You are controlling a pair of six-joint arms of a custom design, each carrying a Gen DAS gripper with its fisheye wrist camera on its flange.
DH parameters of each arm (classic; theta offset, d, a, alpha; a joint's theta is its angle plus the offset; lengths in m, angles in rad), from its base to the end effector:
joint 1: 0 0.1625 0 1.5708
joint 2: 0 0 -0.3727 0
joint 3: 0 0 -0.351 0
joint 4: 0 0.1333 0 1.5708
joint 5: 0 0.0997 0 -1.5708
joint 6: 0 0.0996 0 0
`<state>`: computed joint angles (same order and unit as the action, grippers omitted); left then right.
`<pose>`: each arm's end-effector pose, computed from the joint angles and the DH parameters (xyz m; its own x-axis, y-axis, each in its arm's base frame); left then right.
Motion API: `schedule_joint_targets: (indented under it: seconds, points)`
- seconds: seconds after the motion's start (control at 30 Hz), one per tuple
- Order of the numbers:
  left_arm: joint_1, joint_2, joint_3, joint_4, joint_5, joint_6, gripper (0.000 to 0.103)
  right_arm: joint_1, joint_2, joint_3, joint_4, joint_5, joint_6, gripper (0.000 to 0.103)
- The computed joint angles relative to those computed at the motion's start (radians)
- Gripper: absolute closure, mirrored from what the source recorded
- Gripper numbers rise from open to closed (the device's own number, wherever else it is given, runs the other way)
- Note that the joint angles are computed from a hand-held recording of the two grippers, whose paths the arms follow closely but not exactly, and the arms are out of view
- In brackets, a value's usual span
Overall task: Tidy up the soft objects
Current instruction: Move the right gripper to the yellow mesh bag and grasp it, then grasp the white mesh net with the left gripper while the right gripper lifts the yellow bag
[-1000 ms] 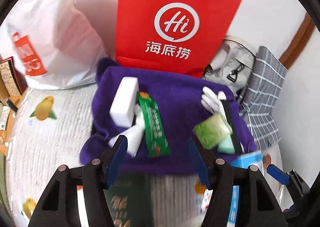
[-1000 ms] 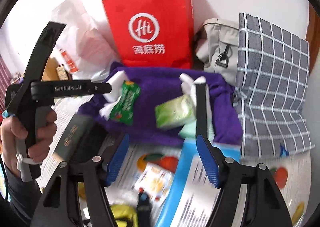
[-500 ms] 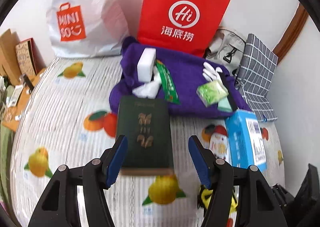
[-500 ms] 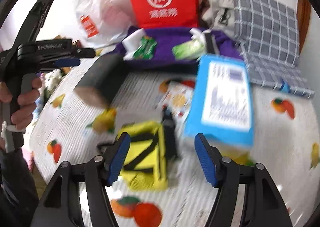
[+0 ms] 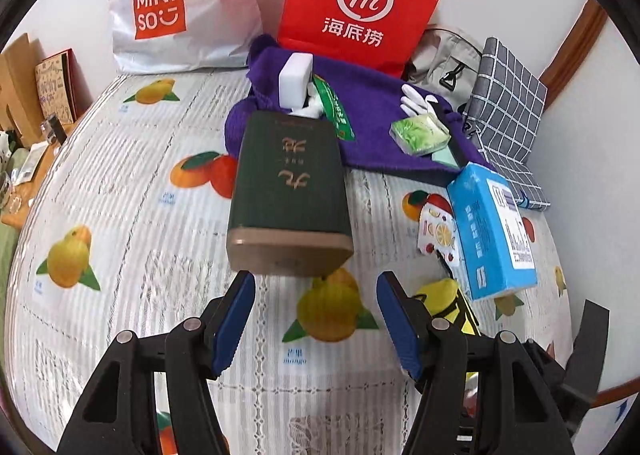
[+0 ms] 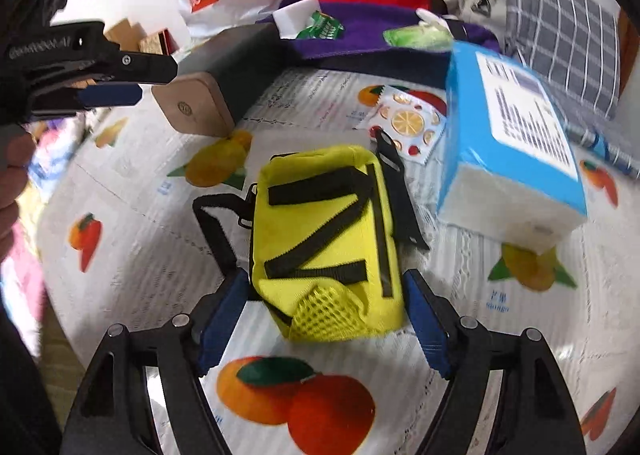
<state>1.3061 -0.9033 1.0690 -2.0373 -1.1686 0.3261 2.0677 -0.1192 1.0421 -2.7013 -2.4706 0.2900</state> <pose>-0.0167 -0.7200 0.3393 -0.7900 0.4173 -0.4491 0.5309 0.8320 -0.1609 0.3786 -0.5821 -0.1131 -0.7309 0.0979 0.6754 -0.2687 0.8684 -0.4167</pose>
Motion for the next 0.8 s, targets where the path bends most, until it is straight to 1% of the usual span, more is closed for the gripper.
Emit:
schedule_joint_targets:
  seconds: [0.07,0.1,0.17,0.27,0.33,0.47,0.53,0.57,0.7,0.8]
  points:
    - [0.000,-0.012,0.019,-0.007,-0.001,0.003,0.042,0.007,0.032,-0.038,0.019,-0.046,-0.029,0.026]
    - [0.001,-0.020,0.030,-0.010,-0.003,0.004,0.042,0.009,0.036,-0.038,0.001,-0.052,-0.045,0.028]
    - [0.001,-0.030,0.044,-0.011,-0.002,0.007,0.042,0.012,0.032,-0.016,-0.045,-0.044,-0.066,0.033]
    - [0.001,-0.043,0.064,-0.016,0.008,0.007,0.042,0.020,0.024,0.005,-0.071,-0.041,-0.078,0.037]
    - [0.001,-0.048,0.070,-0.016,0.013,0.004,0.042,0.029,0.016,0.026,-0.119,-0.021,-0.100,0.037]
    - [0.003,-0.059,0.090,-0.024,0.021,-0.003,0.042,0.047,-0.009,0.087,-0.246,0.052,-0.146,0.037]
    - [0.004,-0.065,0.103,-0.024,0.031,-0.010,0.042,0.050,-0.026,0.123,-0.286,0.070,-0.139,0.037]
    - [0.004,-0.068,0.113,-0.026,0.034,-0.010,0.042,0.053,-0.029,0.131,-0.293,0.068,-0.135,0.037]
    - [0.002,-0.071,0.140,-0.036,0.049,-0.013,0.042,0.061,-0.065,0.203,-0.321,0.028,-0.096,0.037]
    - [-0.001,-0.066,0.157,-0.033,0.055,-0.026,0.042,0.063,-0.106,0.279,-0.365,0.012,-0.067,0.037]
